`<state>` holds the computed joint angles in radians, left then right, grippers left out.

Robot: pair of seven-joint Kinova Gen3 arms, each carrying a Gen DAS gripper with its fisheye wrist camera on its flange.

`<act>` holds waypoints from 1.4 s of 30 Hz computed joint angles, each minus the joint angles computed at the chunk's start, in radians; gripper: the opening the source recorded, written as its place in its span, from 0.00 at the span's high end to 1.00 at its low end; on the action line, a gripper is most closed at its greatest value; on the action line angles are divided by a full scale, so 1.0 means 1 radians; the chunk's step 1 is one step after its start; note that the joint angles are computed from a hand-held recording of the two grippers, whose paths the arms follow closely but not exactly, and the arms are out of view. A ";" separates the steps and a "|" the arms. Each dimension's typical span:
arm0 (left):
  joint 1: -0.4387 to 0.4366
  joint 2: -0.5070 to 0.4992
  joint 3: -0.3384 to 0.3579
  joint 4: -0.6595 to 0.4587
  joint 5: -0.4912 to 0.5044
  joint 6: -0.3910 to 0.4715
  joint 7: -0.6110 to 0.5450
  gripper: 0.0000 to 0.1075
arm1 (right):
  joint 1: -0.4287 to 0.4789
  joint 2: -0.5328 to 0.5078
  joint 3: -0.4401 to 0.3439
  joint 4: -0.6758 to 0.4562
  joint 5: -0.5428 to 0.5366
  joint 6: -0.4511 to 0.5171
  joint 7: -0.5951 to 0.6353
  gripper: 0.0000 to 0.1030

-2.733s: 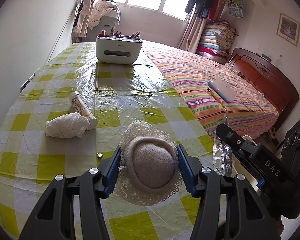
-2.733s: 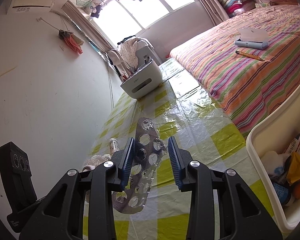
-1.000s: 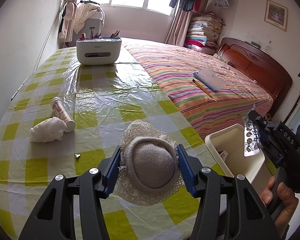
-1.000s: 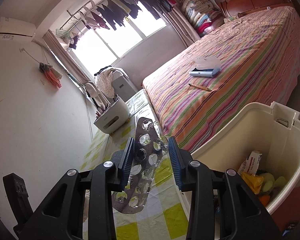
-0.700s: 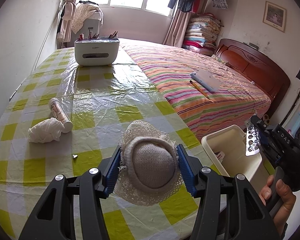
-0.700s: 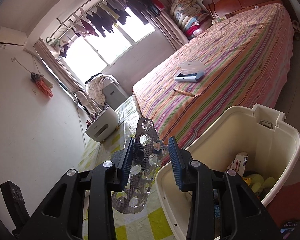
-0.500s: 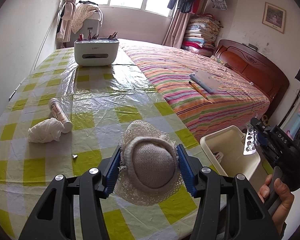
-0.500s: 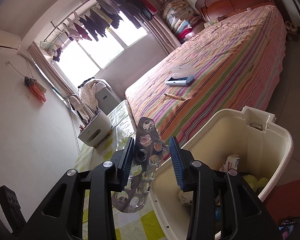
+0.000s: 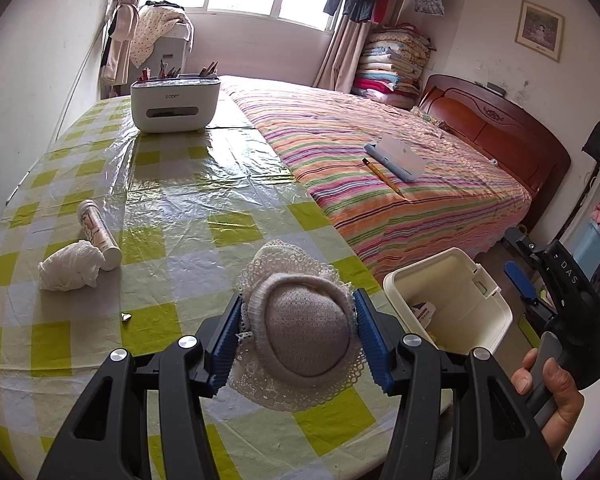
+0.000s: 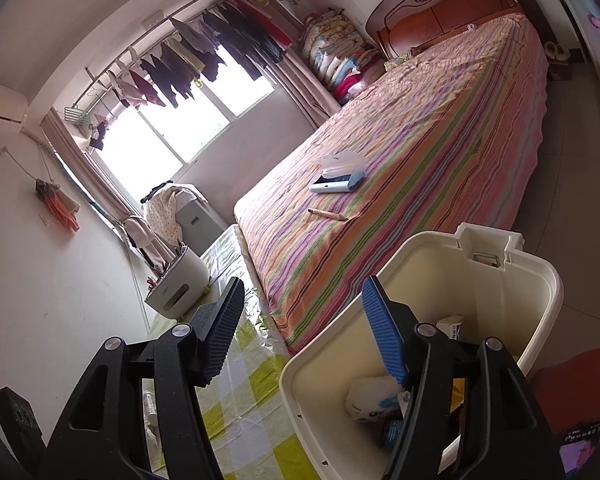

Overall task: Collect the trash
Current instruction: 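Carry the beige cap over the bin and open the left tool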

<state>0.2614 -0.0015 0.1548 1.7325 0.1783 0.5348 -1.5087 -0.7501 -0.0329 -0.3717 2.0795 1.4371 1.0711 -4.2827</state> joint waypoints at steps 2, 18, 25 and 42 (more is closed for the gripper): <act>0.007 0.013 0.008 -0.013 0.007 0.000 -0.007 0.51 | -0.018 0.006 -0.020 0.017 0.022 0.076 -0.068 0.38; 0.137 0.205 0.057 -0.229 -0.065 0.075 0.055 0.51 | -0.085 0.003 -0.047 0.120 0.091 0.271 -0.337 0.34; 0.194 0.282 0.048 -0.329 -0.094 0.118 0.093 0.51 | -0.124 0.020 -0.059 0.147 0.121 0.368 -0.400 0.33; 0.251 0.343 0.046 -0.397 -0.106 0.129 0.073 0.42 | -0.168 0.038 -0.063 0.155 0.125 0.443 -0.417 0.31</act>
